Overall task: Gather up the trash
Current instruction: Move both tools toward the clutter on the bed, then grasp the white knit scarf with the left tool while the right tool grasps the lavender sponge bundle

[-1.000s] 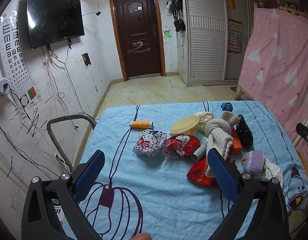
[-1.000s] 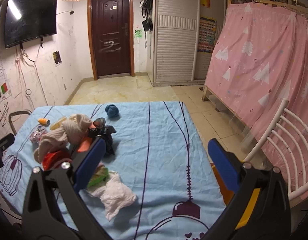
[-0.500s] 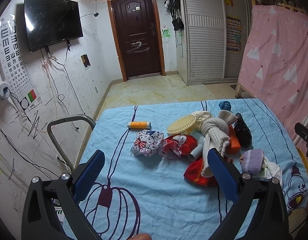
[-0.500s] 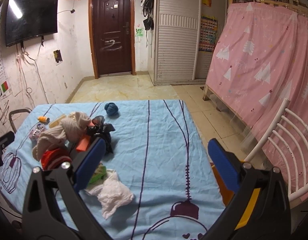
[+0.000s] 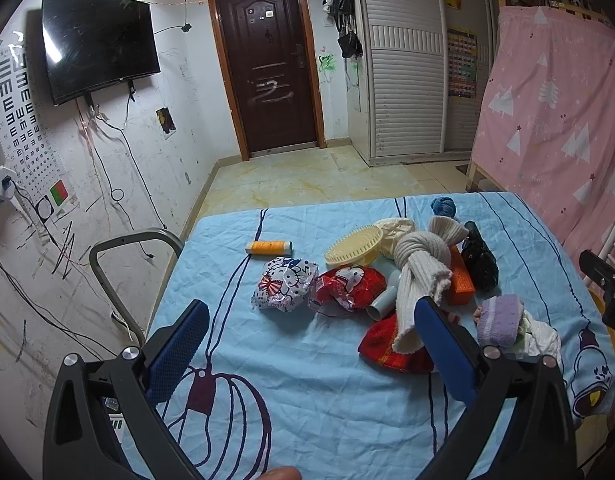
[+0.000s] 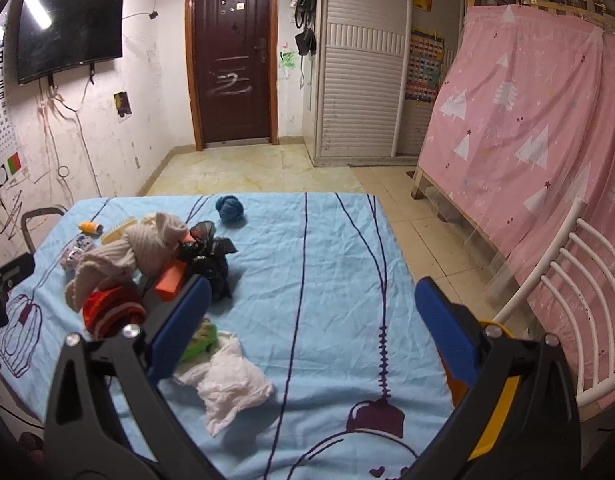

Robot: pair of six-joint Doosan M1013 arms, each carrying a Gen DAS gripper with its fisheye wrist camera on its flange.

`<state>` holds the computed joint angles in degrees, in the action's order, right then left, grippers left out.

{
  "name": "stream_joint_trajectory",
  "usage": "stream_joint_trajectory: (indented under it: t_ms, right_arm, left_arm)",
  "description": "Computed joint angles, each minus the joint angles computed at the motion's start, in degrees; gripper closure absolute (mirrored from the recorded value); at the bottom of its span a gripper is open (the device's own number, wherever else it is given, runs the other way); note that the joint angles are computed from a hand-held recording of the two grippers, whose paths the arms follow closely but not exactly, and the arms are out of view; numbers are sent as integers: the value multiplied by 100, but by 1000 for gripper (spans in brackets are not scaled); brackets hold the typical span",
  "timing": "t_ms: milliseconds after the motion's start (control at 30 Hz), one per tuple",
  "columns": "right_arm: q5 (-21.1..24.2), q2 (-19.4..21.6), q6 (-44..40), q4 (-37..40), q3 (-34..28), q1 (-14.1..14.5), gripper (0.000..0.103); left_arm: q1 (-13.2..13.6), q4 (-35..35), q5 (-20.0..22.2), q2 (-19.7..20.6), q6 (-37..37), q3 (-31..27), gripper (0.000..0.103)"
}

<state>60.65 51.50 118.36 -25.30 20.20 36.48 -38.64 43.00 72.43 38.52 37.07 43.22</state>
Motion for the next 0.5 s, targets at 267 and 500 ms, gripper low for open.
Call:
stream_joint_trajectory:
  t_ms: [267, 500]
  right_arm:
    - [-102, 15, -265, 418, -9, -25, 4]
    - [-509, -110, -1708, 3042, 295, -259, 4]
  left_arm:
    - [24, -168, -79, 60, 151, -105, 9]
    - [181, -816, -581, 21, 420, -56, 9]
